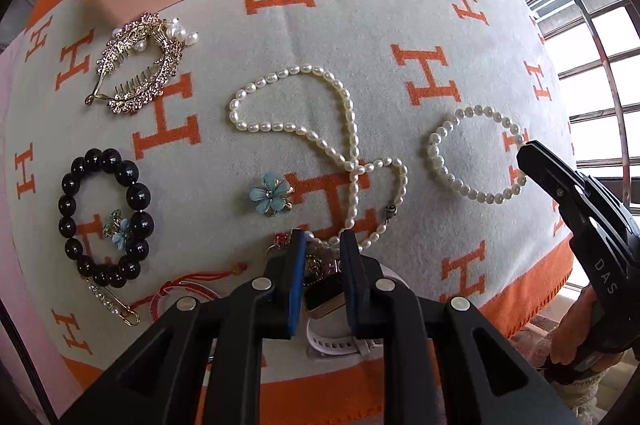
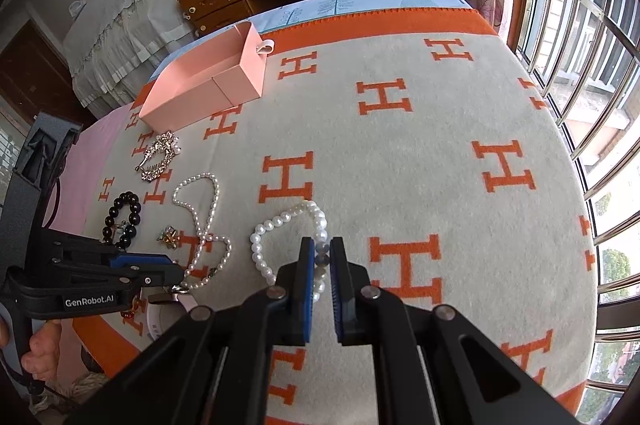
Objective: Organize jewelry
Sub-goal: 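Grasp pearl necklace with left tool while right tool grasps pearl bracelet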
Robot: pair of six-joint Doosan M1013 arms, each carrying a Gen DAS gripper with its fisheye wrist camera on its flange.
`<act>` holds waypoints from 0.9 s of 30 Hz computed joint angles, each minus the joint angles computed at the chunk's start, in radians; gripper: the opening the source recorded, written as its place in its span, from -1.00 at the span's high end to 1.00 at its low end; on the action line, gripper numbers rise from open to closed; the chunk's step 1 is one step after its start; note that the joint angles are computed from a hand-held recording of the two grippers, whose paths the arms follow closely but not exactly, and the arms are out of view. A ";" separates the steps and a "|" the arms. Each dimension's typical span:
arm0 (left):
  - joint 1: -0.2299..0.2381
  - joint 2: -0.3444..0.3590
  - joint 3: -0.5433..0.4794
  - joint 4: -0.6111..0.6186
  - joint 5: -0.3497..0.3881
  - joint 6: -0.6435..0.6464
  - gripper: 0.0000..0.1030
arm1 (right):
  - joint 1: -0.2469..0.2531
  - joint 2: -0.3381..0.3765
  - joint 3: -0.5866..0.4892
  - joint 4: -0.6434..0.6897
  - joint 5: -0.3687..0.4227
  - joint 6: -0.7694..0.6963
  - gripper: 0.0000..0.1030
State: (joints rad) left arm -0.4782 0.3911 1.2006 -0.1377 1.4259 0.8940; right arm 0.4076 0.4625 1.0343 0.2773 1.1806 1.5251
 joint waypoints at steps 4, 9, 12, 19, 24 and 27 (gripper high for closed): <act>-0.006 0.004 -0.007 0.019 0.014 -0.016 0.65 | -0.003 -0.004 0.008 0.007 -0.005 -0.010 0.86; -0.021 0.038 -0.060 0.055 0.043 -0.018 0.44 | -0.008 -0.005 0.015 0.017 -0.005 -0.010 0.85; -0.023 0.052 -0.081 0.055 0.053 -0.018 0.43 | -0.010 -0.007 0.020 0.022 -0.007 -0.015 0.85; -0.030 0.064 -0.096 0.047 0.085 -0.010 0.39 | -0.018 -0.011 0.026 0.023 -0.010 -0.016 0.85; -0.023 0.058 -0.087 0.047 0.089 -0.038 0.38 | -0.021 -0.007 0.026 0.029 -0.005 -0.017 0.85; -0.015 0.045 -0.072 0.047 0.089 -0.041 0.37 | -0.020 -0.006 0.028 0.033 -0.003 -0.022 0.85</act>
